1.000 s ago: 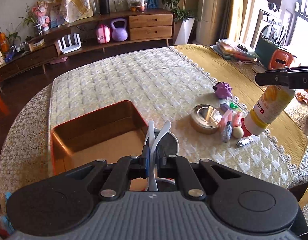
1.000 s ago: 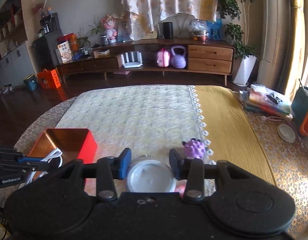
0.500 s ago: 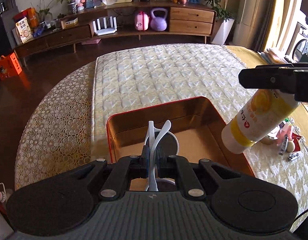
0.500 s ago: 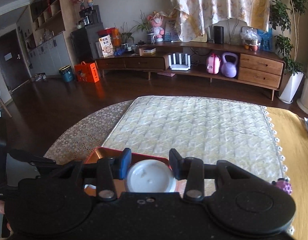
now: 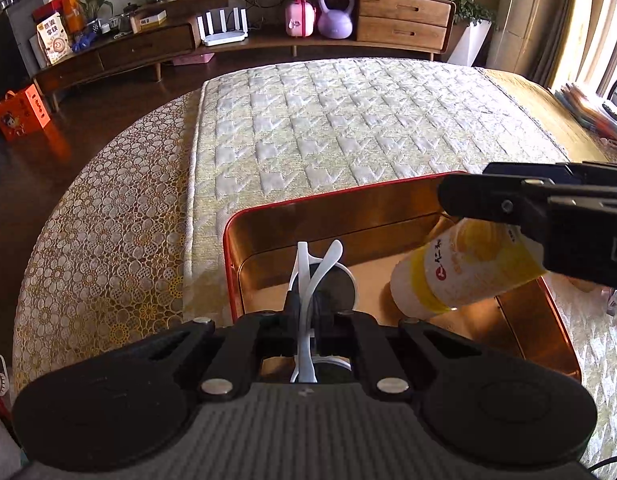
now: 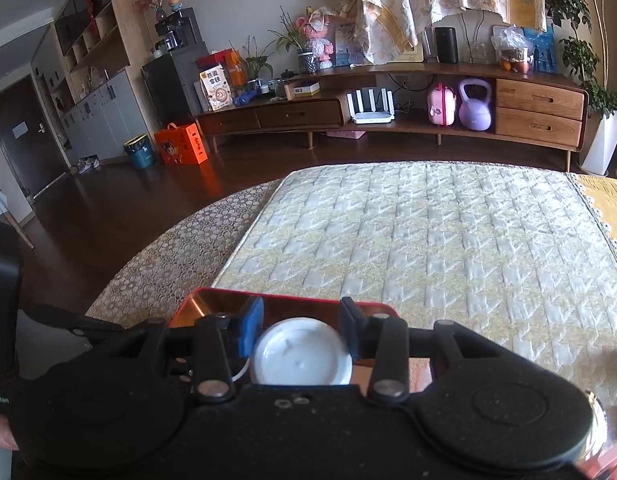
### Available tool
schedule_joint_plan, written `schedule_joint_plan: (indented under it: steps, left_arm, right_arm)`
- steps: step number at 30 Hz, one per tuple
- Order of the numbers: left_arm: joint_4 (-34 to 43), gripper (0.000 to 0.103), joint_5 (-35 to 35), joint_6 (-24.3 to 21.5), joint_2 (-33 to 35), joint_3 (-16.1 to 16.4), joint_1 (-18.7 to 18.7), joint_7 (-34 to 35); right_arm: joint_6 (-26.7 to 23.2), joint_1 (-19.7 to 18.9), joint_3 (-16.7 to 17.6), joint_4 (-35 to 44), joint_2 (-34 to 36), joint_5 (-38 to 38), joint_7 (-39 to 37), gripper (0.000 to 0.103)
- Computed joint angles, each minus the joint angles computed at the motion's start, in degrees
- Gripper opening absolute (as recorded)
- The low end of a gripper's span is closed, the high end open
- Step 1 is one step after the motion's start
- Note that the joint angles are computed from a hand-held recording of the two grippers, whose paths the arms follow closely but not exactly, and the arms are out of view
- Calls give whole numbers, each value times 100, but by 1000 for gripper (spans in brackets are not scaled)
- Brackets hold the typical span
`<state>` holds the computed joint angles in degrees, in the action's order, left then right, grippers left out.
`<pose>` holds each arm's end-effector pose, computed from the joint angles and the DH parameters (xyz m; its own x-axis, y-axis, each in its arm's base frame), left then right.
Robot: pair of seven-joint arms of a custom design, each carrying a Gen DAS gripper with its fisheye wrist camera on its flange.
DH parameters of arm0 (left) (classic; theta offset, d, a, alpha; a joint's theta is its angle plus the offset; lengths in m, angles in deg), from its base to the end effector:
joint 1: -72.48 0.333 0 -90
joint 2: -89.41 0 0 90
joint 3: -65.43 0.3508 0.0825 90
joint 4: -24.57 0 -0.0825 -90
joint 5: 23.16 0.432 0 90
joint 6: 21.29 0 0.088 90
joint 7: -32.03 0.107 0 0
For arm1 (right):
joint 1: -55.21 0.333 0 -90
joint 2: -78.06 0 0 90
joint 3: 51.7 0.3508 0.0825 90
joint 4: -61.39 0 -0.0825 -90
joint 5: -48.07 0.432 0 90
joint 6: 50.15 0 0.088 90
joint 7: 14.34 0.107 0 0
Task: Organize rigid objects
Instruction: 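Lower sunglasses into red tin with left tool while right tool stands bottle inside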
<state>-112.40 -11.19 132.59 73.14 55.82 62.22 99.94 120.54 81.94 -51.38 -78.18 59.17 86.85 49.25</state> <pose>0.4920 -0.1894 0.4988 -0.1252 -0.9921 -0.0123 -0.8183 0.1102 -0.5641 0.4729 0.1928 0.5277 0.3981 -0.8898 -0.2231 -0.6441 -0.0980 -0.7586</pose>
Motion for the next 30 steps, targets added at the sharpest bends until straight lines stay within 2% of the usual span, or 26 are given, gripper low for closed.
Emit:
schedule_joint_plan:
  steps: [13, 15, 16, 17, 18, 24, 28, 30]
  left_arm:
    - [51, 7, 95, 95, 204, -36, 39, -54]
    - [92, 7, 229, 76, 245, -87, 82, -142]
    - [110, 7, 252, 70, 266, -90, 80, -147]
    - [139, 7, 300, 54, 293, -104, 91, -177]
    - [164, 7, 353, 32, 313, -121, 106, -226]
    - [261, 7, 559, -63, 386, -148, 133, -380]
    - [230, 7, 330, -98, 318, -84, 72, -385]
    - [209, 8, 191, -152, 261, -53, 39, -378]
  right_arm:
    - [133, 410, -282, -804, -745, 375, -206, 41]
    - [114, 252, -98, -816, -672, 175, -41, 39]
    - [72, 188, -29, -789, -623, 60, 33, 35]
    - [44, 153, 10, -755, -561, -31, 82, 23]
    - [28, 112, 55, -740, -527, -103, 157, 21]
    - [-21, 272, -62, -796, -582, -212, 30, 28]
    - [-166, 205, -31, -883, -745, -257, 97, 32]
    - [-210, 159, 0, -944, -847, -313, 140, 37]
